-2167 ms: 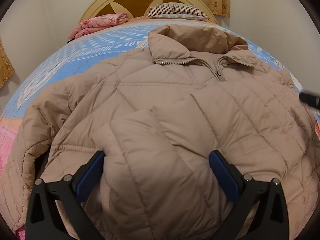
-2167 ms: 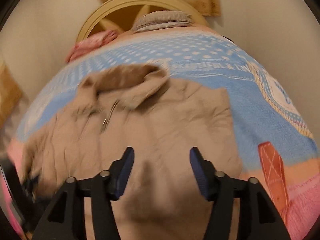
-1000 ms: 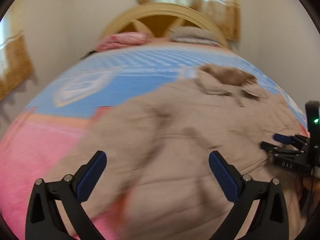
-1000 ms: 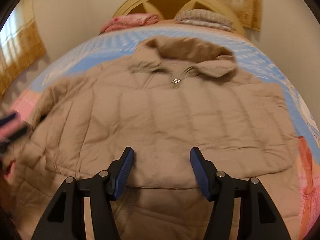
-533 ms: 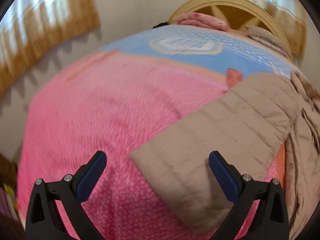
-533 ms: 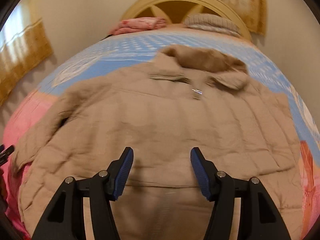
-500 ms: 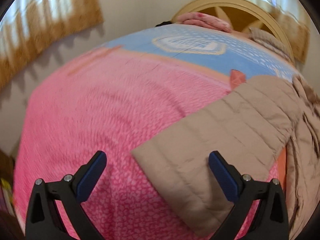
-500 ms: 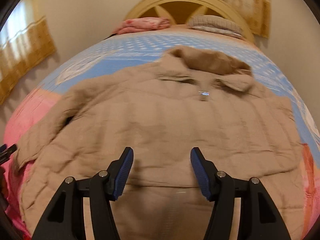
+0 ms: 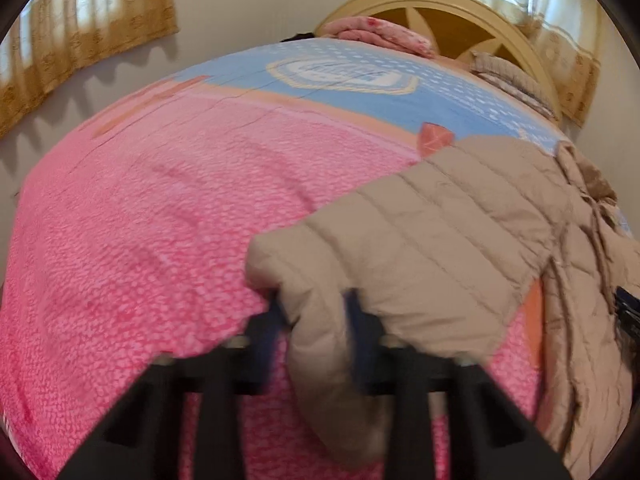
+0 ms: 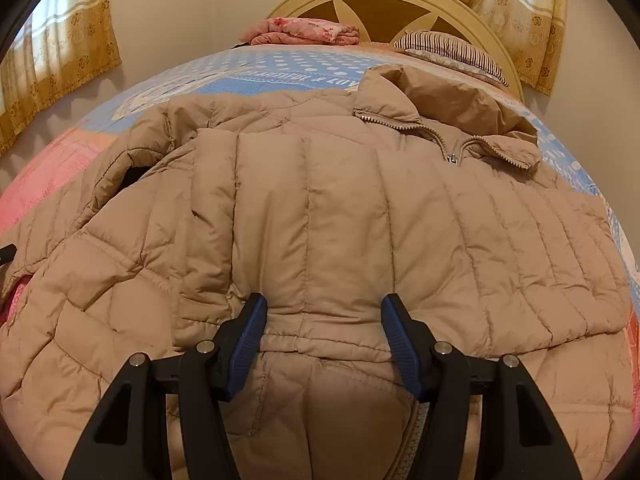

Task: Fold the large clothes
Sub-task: 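Reach the left tool to the other sleeve and grasp its cuff, then lift the sleeve with the left tool and fold it across the jacket body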

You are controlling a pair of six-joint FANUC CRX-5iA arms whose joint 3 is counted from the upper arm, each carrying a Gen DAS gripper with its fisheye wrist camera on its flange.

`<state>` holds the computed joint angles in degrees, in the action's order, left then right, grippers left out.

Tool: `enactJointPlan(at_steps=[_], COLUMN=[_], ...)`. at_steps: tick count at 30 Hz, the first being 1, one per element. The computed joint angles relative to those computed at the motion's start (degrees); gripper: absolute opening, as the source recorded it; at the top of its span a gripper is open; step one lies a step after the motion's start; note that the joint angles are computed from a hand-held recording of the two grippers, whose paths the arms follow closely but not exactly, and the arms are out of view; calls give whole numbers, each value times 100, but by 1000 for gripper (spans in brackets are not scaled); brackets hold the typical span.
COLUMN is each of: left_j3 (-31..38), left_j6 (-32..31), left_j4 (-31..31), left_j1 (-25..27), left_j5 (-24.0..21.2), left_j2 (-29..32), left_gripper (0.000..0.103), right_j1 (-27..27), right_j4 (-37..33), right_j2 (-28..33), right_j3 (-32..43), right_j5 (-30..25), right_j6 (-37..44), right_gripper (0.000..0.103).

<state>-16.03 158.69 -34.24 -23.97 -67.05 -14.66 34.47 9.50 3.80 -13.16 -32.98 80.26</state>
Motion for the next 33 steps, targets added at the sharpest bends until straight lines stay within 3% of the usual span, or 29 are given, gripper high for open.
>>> enactJointPlan(at_steps=[3, 8, 14, 18, 27, 33], left_j3=[271, 497, 1328, 1809, 2782, 3192], left_j6=[244, 460, -419, -884, -1635, -2183], left_j4=[-605, -1437, -2124, -2176, -2568, -2105], left_j1=[-434, -916, -1150, -975, -1509, -1644], left_j5=[-385, -705, -902, -535, -110, 438], left_j2=[65, -344, -257, -148, 508, 805], left_gripper=[12, 11, 11, 10, 10, 10], right_j1=[-62, -80, -115, -115, -162, -335], right_j4=[-163, -210, -338, -353, -541, -1185], right_j2=[61, 68, 74, 68, 103, 79], right_j3=[87, 100, 137, 128, 218, 519], right_j5=[4, 7, -4, 22, -33, -368], right_j6=[137, 170, 269, 257, 385, 792], right_gripper=[61, 61, 61, 61, 61, 61])
